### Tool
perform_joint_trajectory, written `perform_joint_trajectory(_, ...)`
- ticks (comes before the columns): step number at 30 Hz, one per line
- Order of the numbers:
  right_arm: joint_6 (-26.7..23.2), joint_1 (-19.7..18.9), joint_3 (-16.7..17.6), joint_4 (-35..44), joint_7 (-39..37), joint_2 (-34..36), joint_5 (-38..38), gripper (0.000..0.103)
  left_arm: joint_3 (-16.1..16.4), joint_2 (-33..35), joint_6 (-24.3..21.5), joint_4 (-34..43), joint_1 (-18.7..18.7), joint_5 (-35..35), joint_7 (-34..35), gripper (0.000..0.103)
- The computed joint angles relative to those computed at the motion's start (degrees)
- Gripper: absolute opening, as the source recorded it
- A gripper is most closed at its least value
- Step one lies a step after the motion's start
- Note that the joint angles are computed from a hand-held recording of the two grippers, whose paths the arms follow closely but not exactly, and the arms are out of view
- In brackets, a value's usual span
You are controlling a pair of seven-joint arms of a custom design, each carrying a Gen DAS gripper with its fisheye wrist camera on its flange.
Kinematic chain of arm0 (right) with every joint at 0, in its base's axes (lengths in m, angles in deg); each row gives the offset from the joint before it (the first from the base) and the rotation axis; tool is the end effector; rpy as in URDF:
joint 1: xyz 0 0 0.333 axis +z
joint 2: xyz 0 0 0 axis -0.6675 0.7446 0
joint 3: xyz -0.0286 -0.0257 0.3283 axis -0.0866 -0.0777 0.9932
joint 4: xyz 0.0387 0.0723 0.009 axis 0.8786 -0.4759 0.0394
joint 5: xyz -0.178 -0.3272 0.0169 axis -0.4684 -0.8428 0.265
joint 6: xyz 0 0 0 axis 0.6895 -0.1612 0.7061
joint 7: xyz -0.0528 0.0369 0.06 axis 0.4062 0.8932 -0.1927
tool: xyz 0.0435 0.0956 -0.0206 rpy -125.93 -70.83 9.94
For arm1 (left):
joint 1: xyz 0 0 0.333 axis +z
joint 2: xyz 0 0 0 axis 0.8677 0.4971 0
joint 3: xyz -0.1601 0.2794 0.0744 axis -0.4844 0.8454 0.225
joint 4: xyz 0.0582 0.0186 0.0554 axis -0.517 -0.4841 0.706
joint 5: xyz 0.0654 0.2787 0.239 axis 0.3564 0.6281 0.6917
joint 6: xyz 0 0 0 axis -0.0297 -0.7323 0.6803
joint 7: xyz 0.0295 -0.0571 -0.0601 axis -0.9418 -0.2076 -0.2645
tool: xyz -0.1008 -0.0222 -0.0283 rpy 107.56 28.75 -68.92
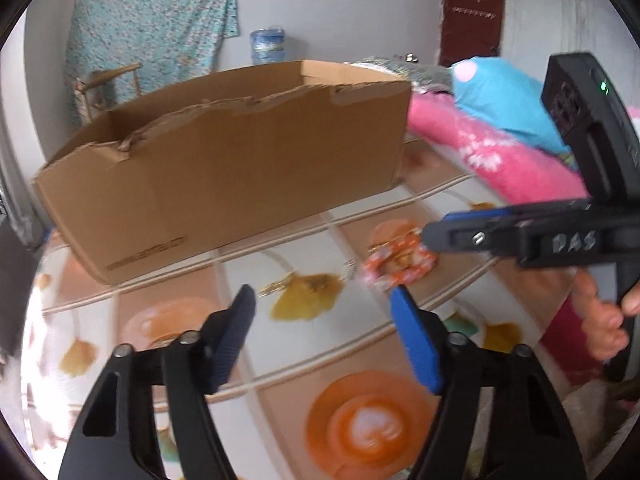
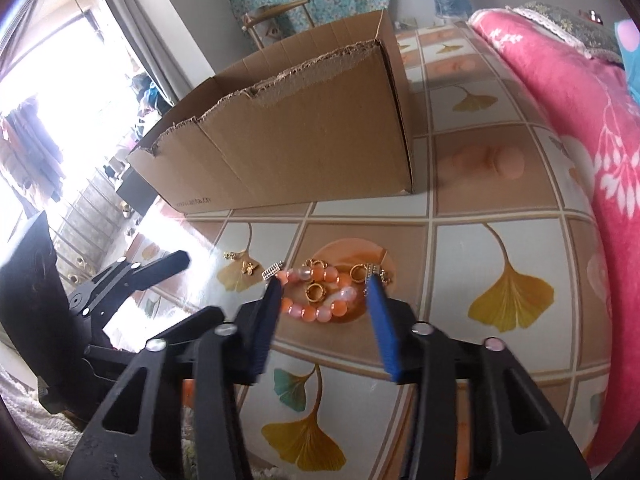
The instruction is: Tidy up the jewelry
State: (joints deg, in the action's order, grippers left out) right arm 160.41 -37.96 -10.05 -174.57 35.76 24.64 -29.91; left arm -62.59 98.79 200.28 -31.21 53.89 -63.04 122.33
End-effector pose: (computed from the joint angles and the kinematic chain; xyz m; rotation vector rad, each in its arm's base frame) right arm 0.6506 0.1294 0.4663 -1.5693 1.8238 -0.3187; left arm 0.6629 -0.2242 0.5245 -1.0250 2.4449 -1.0975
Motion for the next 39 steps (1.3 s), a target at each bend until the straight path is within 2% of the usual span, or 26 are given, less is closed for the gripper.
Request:
perform_joint_trajectory(2,-1.8,0.0,-0.1,0.9,0.2,0.4,-0.1,0.028,-0.8,1.1,-3.3,2.1,0.7,-1.2,0.2,0.051)
perform_joint_trajectory(4,-3.3,0.2,-0.5,1.5,0.4,0.6,-0.3,0.026,-1.0,2.2,-6.6,4.2,0.6,-1.6,-0.4,0.042)
perform_joint_trajectory(7,-4.6,0.7,-1.2,2.0,1.0,0.8,-1.0,0.026,-0.9,3.8,-10.6,7.0,0.7,-2.2,-1.6,0.035)
perform_joint_trajectory(10,-6.3,1.5,-2.3,2.9,2.5,1.3,-2.5,0.025,-0.7,5.6,-13.6,9.9,0.4,-2.3,-3.8,0.033)
perform_joint_trajectory(13,-6.7,0.6,-1.4,3.3,1.4,1.6,-1.0,0.025,-0.5,7.3,-15.8,12.4,0.1,-1.8,-5.6,0.033)
perform_joint_trajectory(15,-7.1,1.4,-2.2,3.8,1.9,1.9,-2.3,0.023,-0.4,8.2,-17.0,13.6,-0.2,-1.1,-6.8,0.032)
perform_joint_trajectory(22,-9.1,4.0,-5.1,5.1,5.5,2.3,-9.2,0.016,0.1,8.2,-15.5,13.6,-1.5,2.2,-7.6,0.023)
perform_joint_trajectory(23,-9.4,4.4,-5.5,5.3,6.2,2.3,-10.3,0.015,0.1,7.9,-14.9,13.1,-1.7,2.7,-7.1,0.022)
perform_joint_trajectory(24,-9.5,4.2,-5.2,5.4,6.2,2.4,-10.4,0.008,-0.1,7.5,-14.0,12.2,-1.7,2.7,-6.3,0.022)
perform_joint_trajectory(25,-9.2,4.0,-5.0,5.3,6.2,2.5,-10.3,0.008,-0.2,6.7,-12.2,10.7,-1.9,3.0,-5.3,0.021)
perform_joint_trajectory(27,-8.1,3.7,-4.9,4.4,6.5,2.1,-10.4,0.007,-0.6,6.1,-10.5,9.5,-1.8,2.6,-4.1,0.015)
perform_joint_trajectory(28,-7.8,4.0,-5.3,4.0,7.3,1.8,-11.0,0.007,-0.8,6.0,-10.1,9.4,-1.6,2.2,-3.6,0.009)
perform_joint_trajectory(32,-5.7,2.6,-3.9,2.0,6.4,0.5,-9.2,0.007,-1.4,6.3,-10.7,10.1,-1.2,0.8,-2.8,0.009)
perform_joint_trajectory(39,-3.3,3.8,-4.0,-0.4,6.6,-2.5,-10.6,0.007,-2.8,2.8,-8.8,7.0,1.0,-5.2,2.5,0.009)
